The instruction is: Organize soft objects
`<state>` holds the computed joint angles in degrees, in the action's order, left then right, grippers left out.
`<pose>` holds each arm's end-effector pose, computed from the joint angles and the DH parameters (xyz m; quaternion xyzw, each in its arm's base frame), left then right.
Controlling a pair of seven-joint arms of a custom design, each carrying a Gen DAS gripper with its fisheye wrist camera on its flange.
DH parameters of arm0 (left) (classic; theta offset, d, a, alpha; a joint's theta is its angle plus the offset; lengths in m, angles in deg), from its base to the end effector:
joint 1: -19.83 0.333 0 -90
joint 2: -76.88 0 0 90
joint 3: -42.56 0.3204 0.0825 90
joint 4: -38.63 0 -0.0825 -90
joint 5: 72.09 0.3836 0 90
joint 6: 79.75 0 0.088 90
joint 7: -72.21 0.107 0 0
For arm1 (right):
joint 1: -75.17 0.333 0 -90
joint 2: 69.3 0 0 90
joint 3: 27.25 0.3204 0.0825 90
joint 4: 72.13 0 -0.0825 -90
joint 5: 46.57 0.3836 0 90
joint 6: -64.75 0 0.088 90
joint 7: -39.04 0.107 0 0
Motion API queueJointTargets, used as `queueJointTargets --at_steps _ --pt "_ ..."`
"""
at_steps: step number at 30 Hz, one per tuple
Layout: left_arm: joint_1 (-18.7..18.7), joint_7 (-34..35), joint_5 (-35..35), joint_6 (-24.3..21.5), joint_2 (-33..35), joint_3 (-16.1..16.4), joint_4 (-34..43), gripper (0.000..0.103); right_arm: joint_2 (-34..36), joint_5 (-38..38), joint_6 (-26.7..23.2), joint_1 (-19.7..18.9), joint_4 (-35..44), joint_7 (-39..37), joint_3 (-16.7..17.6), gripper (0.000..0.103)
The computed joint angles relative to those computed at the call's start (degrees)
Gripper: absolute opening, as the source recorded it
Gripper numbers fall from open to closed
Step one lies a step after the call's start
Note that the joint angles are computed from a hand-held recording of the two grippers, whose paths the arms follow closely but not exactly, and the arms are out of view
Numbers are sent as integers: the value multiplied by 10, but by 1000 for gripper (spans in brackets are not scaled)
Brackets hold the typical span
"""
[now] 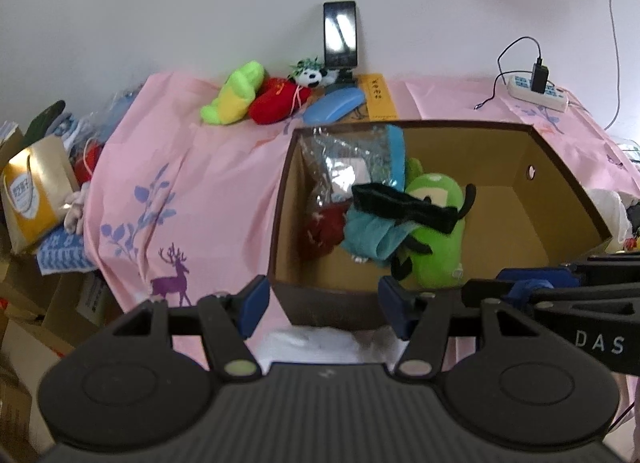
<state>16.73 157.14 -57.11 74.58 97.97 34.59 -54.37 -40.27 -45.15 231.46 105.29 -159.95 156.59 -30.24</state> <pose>0.6994 -0.1305 0.4977 -0.5663 0.7453 -0.2321 0.2644 0.6604 0.3461 0.4722 -0.6377 0.6445 -0.1303 0.4012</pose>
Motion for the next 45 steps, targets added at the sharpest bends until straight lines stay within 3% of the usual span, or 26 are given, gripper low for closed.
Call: queueJointTargets --at_steps 6,14,23,29,33,45 --pt "-5 -18 16 -2 -8 6 -21 60 -4 9 -20 -10 -6 -11 12 12" --pt "14 14 -14 3 -18 -11 -62 61 -1 29 -46 -26 -10 -30 30 12" --pt "67 196 -136 34 -30 -65 -119 61 11 72 -86 -43 -1 -38 51 12" --pt "85 297 -188 51 -22 -79 -118 61 24 101 -93 -51 11 -31 61 12" --pt "122 425 -254 54 -5 -118 -102 63 33 126 -88 -57 19 -24 69 12" --pt "123 546 -263 -40 90 -105 9 65 49 140 -75 -48 31 31 61 14"
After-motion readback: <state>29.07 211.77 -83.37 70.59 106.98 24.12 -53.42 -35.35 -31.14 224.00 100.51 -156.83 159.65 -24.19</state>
